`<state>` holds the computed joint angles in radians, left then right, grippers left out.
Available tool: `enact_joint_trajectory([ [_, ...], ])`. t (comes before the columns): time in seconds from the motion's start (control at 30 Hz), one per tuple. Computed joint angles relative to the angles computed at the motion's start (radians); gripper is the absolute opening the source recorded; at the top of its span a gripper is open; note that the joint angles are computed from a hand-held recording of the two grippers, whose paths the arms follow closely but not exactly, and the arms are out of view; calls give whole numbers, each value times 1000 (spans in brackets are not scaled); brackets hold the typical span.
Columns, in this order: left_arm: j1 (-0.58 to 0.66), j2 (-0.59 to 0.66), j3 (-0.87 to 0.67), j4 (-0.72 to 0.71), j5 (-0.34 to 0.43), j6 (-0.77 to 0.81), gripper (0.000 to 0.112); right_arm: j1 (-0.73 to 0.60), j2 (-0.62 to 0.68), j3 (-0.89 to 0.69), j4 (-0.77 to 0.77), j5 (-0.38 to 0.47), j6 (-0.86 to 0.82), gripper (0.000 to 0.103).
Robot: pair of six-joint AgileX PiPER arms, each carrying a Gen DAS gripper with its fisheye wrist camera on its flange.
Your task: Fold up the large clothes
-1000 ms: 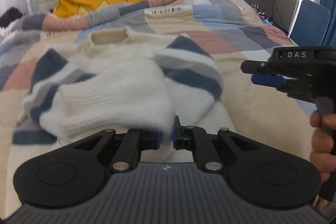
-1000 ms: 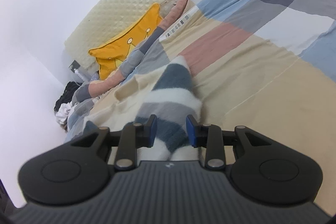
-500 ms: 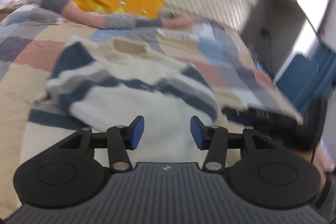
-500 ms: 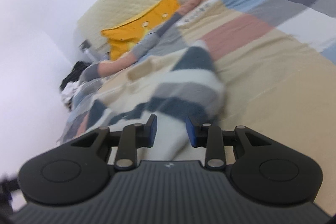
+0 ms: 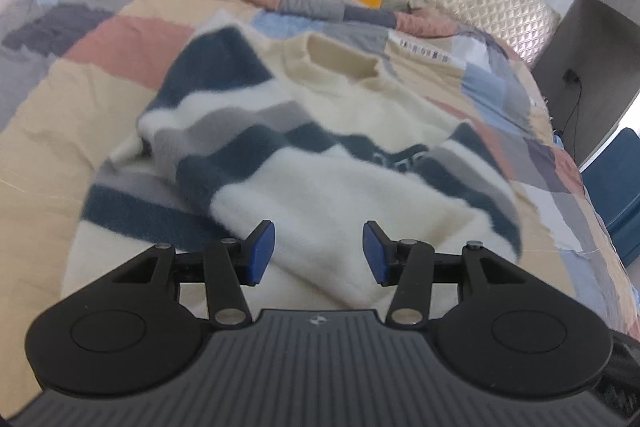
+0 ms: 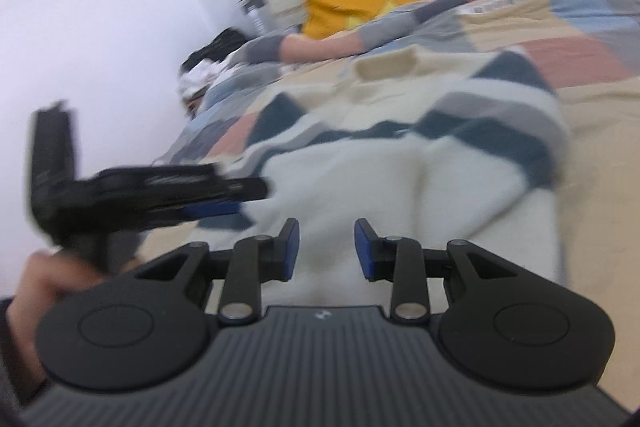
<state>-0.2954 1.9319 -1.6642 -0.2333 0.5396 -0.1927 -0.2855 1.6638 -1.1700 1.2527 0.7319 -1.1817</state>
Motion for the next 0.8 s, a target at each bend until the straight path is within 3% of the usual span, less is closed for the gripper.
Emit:
enact_joint_trajectory([
  [0.13,14,87,-77,49,86,-6,55,55,25,-25,-51,0,24,35],
  [0.2,30,98,-70,-3,86,30,55,83,37,-35,-77,-23,46,37],
  [0.4,35,117,-80,-19,82,55,55,148,46,-26,-114,-139,65,72],
  [0.8,45,116,-76,-61,79,57,55,223,75,-10,-210,-293,20,70],
])
